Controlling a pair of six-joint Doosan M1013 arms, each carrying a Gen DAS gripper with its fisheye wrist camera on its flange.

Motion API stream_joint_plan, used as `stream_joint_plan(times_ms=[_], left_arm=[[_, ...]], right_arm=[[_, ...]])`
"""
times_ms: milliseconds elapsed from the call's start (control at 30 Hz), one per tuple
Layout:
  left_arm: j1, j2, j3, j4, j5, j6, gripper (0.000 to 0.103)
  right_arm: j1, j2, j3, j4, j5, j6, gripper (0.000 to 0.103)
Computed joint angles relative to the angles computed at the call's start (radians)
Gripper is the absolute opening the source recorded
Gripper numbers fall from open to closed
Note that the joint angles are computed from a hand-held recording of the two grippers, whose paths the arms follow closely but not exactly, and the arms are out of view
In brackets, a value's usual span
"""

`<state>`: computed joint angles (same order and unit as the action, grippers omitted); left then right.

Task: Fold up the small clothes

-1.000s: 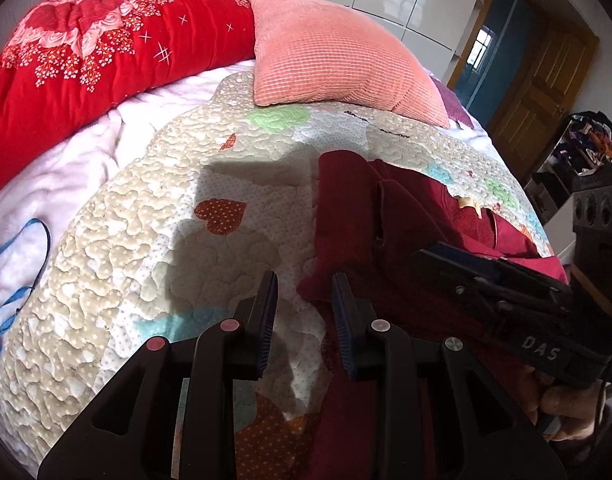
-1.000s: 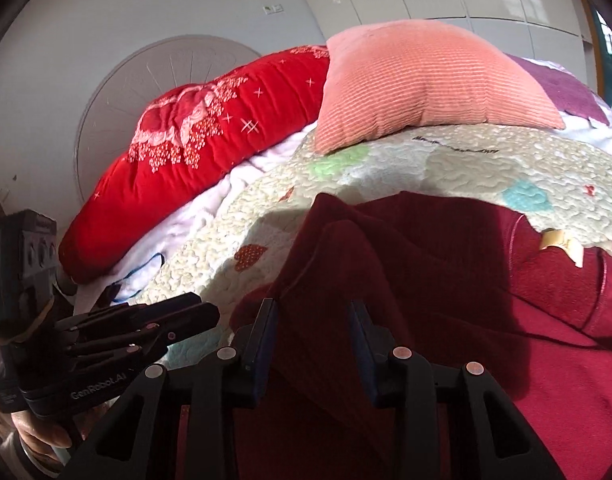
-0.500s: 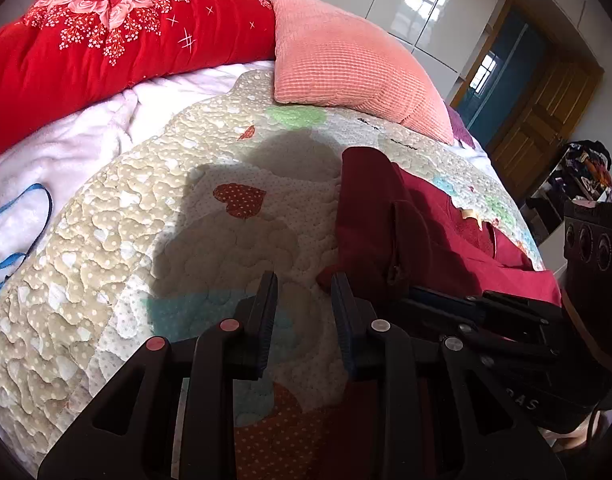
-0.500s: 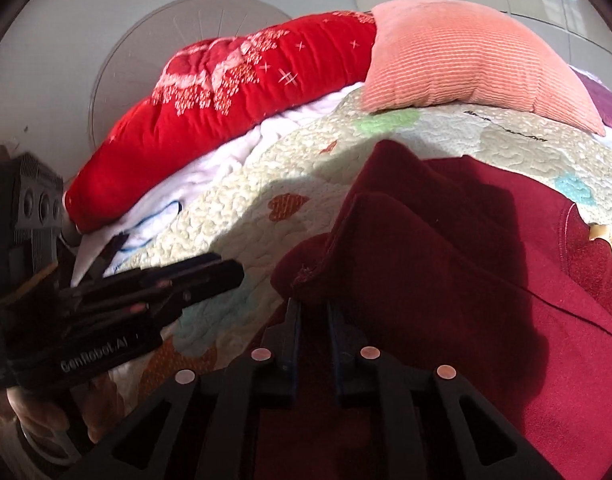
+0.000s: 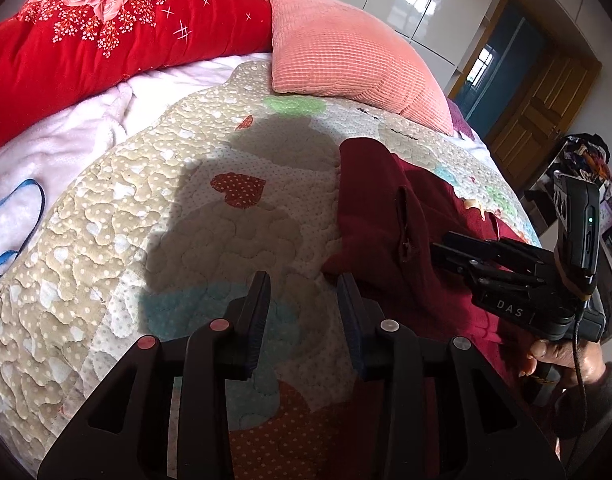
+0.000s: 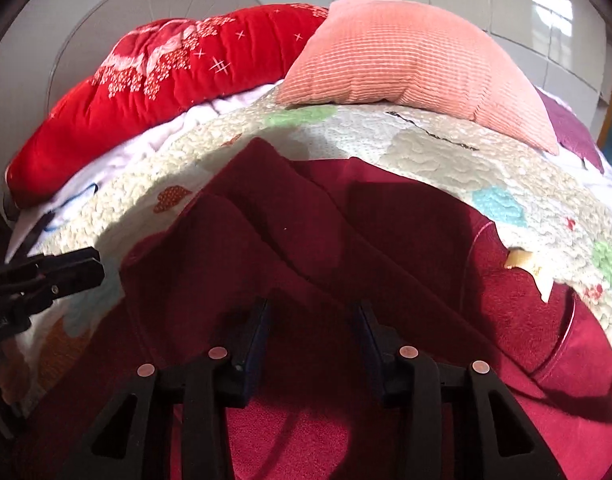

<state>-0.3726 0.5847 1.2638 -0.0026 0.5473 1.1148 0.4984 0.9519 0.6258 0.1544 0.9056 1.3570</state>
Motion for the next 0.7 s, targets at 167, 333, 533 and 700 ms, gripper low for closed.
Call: stream_joint_plan(times_ms=[167, 333, 533, 700], left_arm=[[0.003, 0.01, -0.01, -0.021, 0.018, 0.01, 0.034], [0.001, 0.006, -0.004, 0.008, 0.005, -0.016, 0.034], [-0.006, 0.009, -0.009, -0.004, 0.022, 0.022, 0.034], [-0.015, 0.009, -0.008, -0.014, 0.031, 0.052, 0.035]], right_arm=[[0.011, -0.004, -0.006, -0.111, -0.052, 0.092, 0.003], [0.012, 0.036, -0.067, -0.168, -0.024, 0.299, 0.003], [-0.007, -0.098, 0.151, -0.031, -0.114, 0.271, 0.013], [-0.03, -0.311, 0.509, -0.263, -0.275, 0.526, 0.035]])
